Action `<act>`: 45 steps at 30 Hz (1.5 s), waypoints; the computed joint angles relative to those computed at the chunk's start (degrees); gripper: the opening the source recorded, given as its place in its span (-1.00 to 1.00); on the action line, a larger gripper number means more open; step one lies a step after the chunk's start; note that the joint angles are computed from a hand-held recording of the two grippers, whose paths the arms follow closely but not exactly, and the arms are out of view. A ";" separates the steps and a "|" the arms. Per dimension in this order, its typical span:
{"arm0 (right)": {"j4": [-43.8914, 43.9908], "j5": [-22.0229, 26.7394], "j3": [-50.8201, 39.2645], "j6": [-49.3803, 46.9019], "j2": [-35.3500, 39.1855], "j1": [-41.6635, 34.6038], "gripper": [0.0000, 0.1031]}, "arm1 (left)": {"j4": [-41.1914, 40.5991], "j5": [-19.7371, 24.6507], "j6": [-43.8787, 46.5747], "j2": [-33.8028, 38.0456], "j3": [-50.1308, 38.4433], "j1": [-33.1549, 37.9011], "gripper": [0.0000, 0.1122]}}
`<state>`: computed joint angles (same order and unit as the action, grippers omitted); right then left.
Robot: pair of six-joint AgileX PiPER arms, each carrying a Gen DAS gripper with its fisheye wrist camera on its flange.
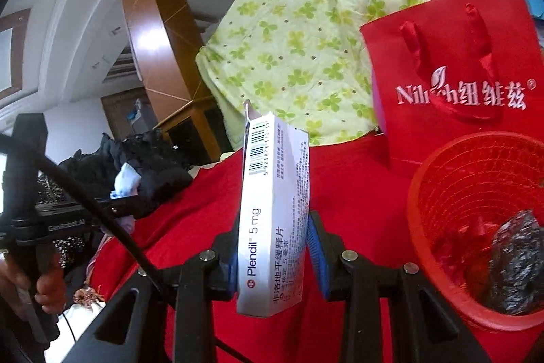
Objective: Collect trash
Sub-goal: 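Carry the light blue mask and Plendil box with both tools toward the basket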
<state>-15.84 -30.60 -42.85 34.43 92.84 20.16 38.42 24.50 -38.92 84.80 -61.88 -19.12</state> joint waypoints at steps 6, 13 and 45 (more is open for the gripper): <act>-0.99 -1.39 2.17 0.48 -1.86 -2.47 -0.30 | 15.34 3.73 -14.31 1.14 -0.82 -6.49 -0.54; 0.91 -3.59 5.20 -2.36 -3.95 -4.18 -0.30 | 24.67 7.12 -22.71 2.18 -1.43 -10.96 -0.53; -6.52 -10.55 11.27 9.36 -8.42 -17.79 -0.29 | 21.25 9.48 -16.70 11.45 -11.95 -18.01 -0.52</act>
<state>-22.36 -41.15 -31.58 43.79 84.42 2.36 59.67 33.97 -55.62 96.26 -73.84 -37.12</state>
